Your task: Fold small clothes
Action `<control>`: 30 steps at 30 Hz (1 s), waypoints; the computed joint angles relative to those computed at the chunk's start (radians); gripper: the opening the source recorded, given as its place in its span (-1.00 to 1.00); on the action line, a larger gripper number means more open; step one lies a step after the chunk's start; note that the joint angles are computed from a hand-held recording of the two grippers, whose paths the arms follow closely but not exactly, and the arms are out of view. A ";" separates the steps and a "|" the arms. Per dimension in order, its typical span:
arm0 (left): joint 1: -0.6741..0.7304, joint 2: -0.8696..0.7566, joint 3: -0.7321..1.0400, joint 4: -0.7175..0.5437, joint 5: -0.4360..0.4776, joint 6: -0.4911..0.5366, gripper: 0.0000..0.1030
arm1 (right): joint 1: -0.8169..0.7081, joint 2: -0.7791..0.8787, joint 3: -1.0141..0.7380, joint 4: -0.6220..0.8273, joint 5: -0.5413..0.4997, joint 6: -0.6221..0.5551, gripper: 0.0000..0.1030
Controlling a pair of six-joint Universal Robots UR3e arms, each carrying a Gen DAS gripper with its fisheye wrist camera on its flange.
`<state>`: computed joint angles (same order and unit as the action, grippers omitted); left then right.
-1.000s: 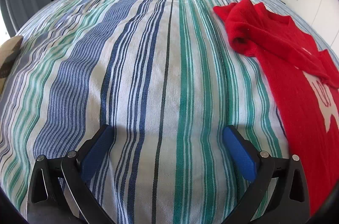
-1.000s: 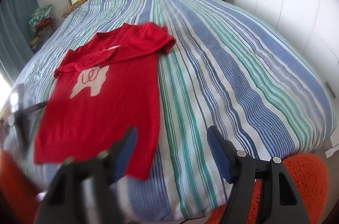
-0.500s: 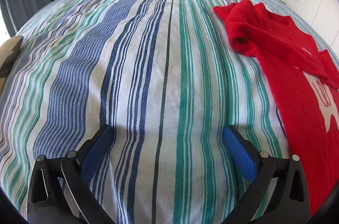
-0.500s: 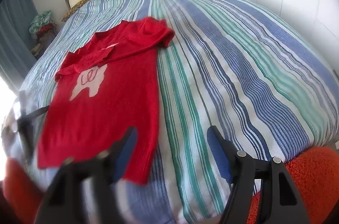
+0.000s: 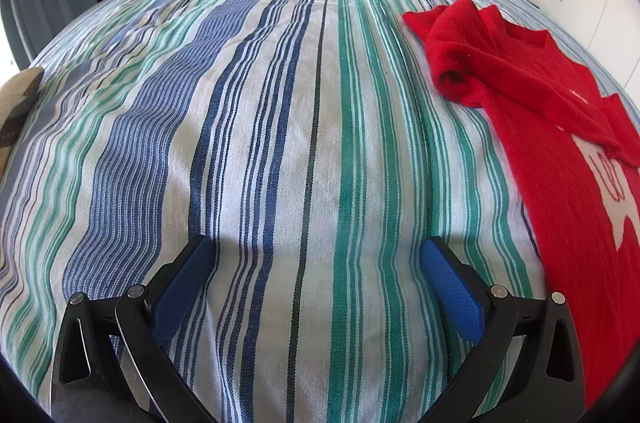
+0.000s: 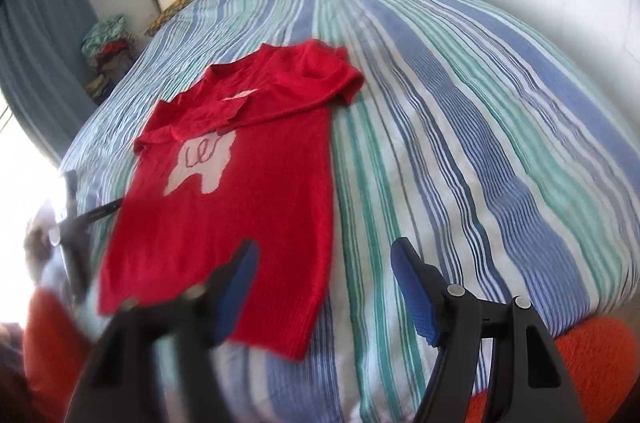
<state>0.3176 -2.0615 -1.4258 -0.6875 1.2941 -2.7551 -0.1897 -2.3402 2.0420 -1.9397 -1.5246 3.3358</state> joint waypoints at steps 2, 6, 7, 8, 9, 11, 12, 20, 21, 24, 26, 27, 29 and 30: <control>0.000 0.000 0.000 0.000 0.000 0.000 0.99 | 0.092 0.178 -0.119 -0.066 -0.061 -0.066 0.35; 0.000 -0.001 0.001 0.000 0.000 0.000 0.99 | 0.203 0.555 -0.396 -0.135 -0.127 -0.286 0.38; 0.000 -0.001 0.001 0.000 0.000 0.000 0.99 | 0.226 0.646 -0.455 -0.158 -0.136 -0.349 0.38; 0.000 -0.001 0.001 0.000 0.000 0.000 0.99 | 0.240 0.735 -0.512 -0.173 -0.140 -0.411 0.37; -0.001 -0.001 0.001 0.001 0.000 -0.001 0.99 | 0.254 0.830 -0.580 -0.175 -0.143 -0.463 0.37; -0.001 -0.002 0.001 0.001 0.001 -0.001 0.99 | 0.273 1.006 -0.704 -0.178 -0.162 -0.519 0.24; -0.001 -0.002 0.001 0.001 0.001 -0.001 0.99 | 0.278 1.092 -0.776 -0.162 -0.168 -0.533 0.08; -0.002 -0.003 0.002 0.002 0.001 -0.002 0.99 | 0.236 1.407 -1.050 -0.146 -0.150 -0.481 -0.82; -0.002 -0.003 0.002 0.002 0.001 -0.002 0.99 | 0.223 1.400 -1.053 -0.148 -0.148 -0.458 -0.86; -0.002 -0.003 0.002 0.003 0.001 -0.002 0.99 | 0.134 1.285 -0.948 -0.218 -0.065 -0.384 -0.87; -0.002 -0.003 0.002 0.002 0.001 -0.002 0.99 | 0.043 1.172 -0.845 -0.263 -0.007 -0.335 -0.87; -0.002 -0.003 0.002 0.002 0.001 -0.002 0.99 | -0.015 1.106 -0.781 -0.287 0.028 -0.311 -0.87; -0.002 -0.003 0.002 0.002 0.001 -0.002 0.99 | -0.160 0.964 -0.641 -0.331 0.106 -0.268 -0.87; -0.002 -0.003 0.002 0.003 0.001 -0.002 0.99 | -0.246 0.889 -0.566 -0.348 0.148 -0.244 -0.87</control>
